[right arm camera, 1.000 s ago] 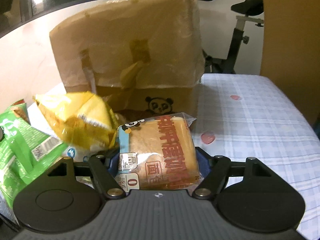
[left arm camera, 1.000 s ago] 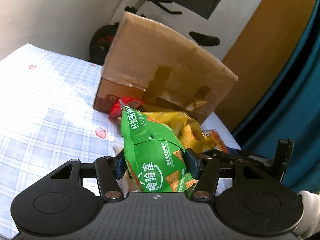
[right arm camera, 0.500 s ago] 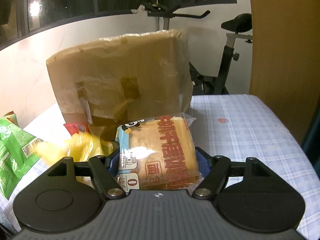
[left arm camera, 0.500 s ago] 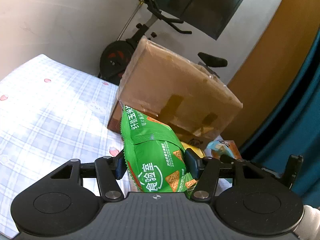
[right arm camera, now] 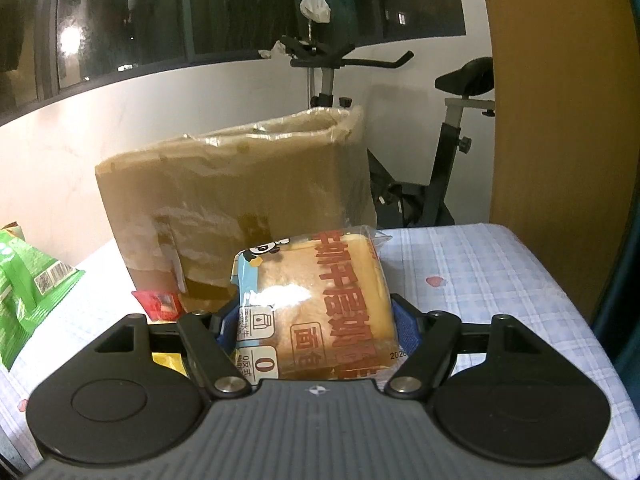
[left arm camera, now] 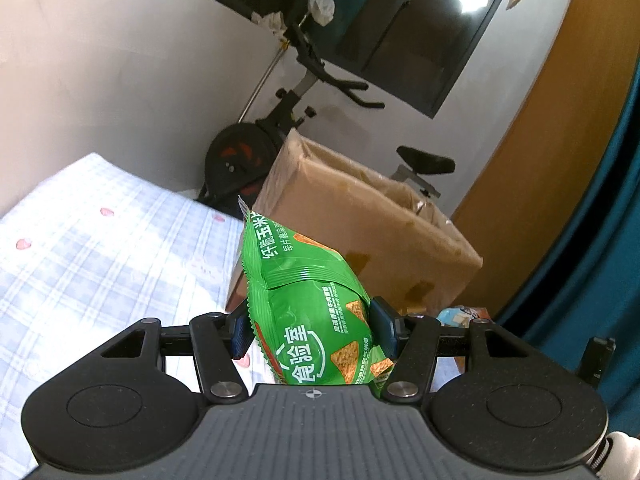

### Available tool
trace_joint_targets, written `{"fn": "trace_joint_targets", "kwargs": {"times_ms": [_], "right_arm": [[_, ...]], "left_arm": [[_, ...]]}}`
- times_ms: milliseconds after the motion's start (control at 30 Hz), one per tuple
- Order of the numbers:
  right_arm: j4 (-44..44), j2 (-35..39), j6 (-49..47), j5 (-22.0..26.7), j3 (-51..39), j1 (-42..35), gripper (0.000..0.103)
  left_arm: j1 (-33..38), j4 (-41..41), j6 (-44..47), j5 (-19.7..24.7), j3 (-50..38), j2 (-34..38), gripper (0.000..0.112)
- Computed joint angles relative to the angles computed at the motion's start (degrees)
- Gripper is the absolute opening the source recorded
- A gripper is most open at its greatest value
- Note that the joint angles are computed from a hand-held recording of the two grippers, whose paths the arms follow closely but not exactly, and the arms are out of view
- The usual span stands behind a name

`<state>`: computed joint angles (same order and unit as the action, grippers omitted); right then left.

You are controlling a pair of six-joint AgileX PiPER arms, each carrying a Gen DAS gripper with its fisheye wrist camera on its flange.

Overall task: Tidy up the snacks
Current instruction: 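Lift the green bag and bread packet with both tools over the box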

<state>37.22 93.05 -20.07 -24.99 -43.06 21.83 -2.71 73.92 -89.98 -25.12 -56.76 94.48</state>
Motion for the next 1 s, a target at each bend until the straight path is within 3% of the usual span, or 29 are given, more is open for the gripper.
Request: {"fn": "trace_joint_targets", "kwargs": {"times_ms": [467, 733, 867, 1000], "right_arm": [[-2.2, -5.9, -2.8, 2.0, -4.9, 0.4, 0.074], [-4.1, -5.1, -4.9, 5.1, -11.5, -0.5, 0.074], [-5.4, -3.0, -5.6, 7.1, -15.7, -1.0, 0.074], [-7.5, 0.0, -5.5, 9.1, -20.1, -1.6, 0.074]], "left_arm": [[-2.7, 1.1, 0.8, 0.2, -11.2, 1.7, 0.062], [-5.9, 1.7, 0.6, 2.2, -18.8, 4.1, 0.062], [-7.8, 4.2, -1.7, 4.0, -24.0, 6.5, 0.062], [-9.3, 13.4, -10.7, 5.6, -31.9, 11.0, 0.062]]}}
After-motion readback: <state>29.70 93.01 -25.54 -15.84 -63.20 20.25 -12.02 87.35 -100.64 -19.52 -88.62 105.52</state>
